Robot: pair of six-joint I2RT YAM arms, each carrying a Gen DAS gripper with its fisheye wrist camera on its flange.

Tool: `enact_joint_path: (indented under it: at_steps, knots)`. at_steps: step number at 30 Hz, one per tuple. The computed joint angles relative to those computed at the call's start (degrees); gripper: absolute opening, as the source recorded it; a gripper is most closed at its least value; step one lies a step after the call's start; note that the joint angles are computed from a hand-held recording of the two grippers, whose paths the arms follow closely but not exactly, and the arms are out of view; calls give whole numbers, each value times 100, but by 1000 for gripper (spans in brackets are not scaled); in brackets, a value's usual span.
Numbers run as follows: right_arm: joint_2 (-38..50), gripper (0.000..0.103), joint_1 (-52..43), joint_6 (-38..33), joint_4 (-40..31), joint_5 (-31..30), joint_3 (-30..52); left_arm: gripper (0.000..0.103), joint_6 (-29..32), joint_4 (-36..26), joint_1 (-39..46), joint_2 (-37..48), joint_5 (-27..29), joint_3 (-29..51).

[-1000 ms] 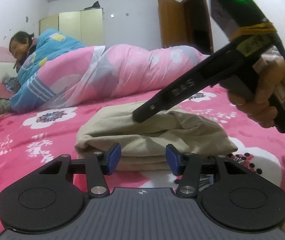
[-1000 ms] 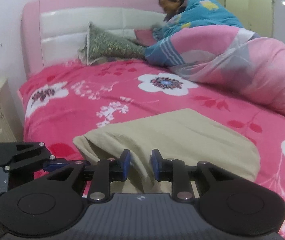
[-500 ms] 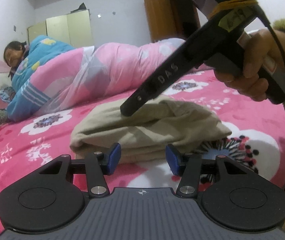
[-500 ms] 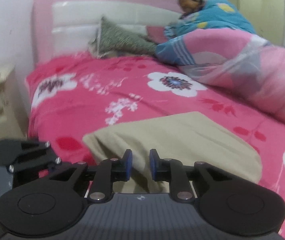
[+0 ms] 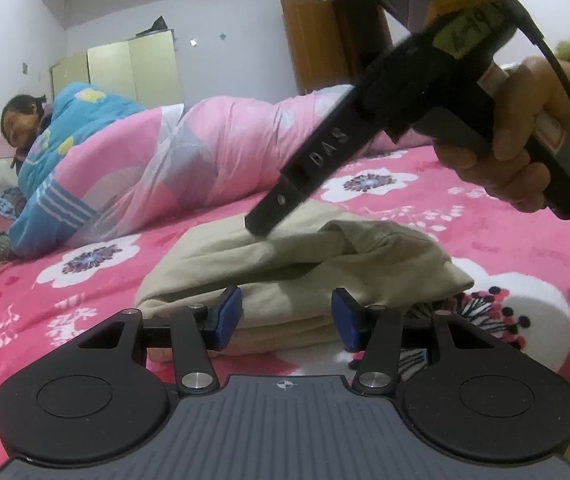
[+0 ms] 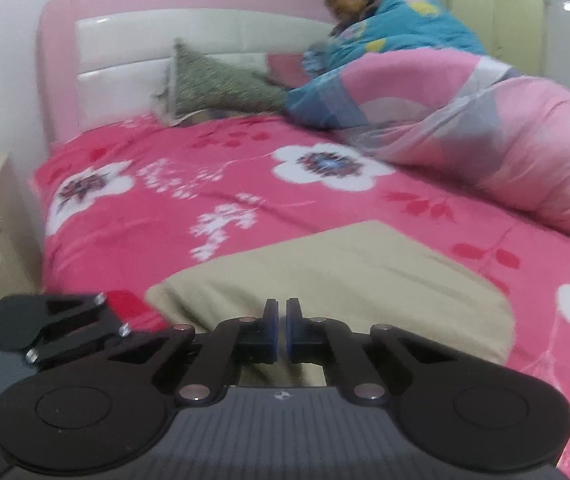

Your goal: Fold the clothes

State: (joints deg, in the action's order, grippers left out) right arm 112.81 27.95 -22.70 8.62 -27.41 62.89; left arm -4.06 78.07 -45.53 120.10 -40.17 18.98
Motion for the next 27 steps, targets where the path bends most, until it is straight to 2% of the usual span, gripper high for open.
enact_joint_path:
  at_steps: [2,5,8,11,13,14,16,17,18,22,27]
  knots:
    - [-99,7,-5,-301,-35,-169,-97,50,-88,4,-38,-59,-3,-107]
    - [-105,24,126,-687,-101,31,-140,50,-128,-66,-61,-30,-25,-125]
    - [2,27,247,-850,-348,311,-20,50,-137,-41,-40,56,-16,-79]
    - [-78,36,289,-971,-318,449,-156,50,-151,-10,-1,82,27,-54]
    - [-104,36,319,-1051,-266,577,-223,50,-135,20,-8,89,30,-67]
    - [-90,36,342,-1072,-228,669,-235,50,-128,29,-8,90,37,-76]
    - [-1,28,395,-950,-56,897,-222,50,-106,12,-30,84,16,-73]
    - [46,14,422,-889,27,1013,-213,50,-96,4,-67,84,-28,-76]
    - [56,8,370,-659,88,933,-195,50,-76,0,-93,78,-53,-84]
    - [72,4,106,91,149,491,-71,50,-35,-62,-126,94,-38,-62]
    - [-9,4,-148,364,-97,-52,-13,50,-31,138,40,273,158,54]
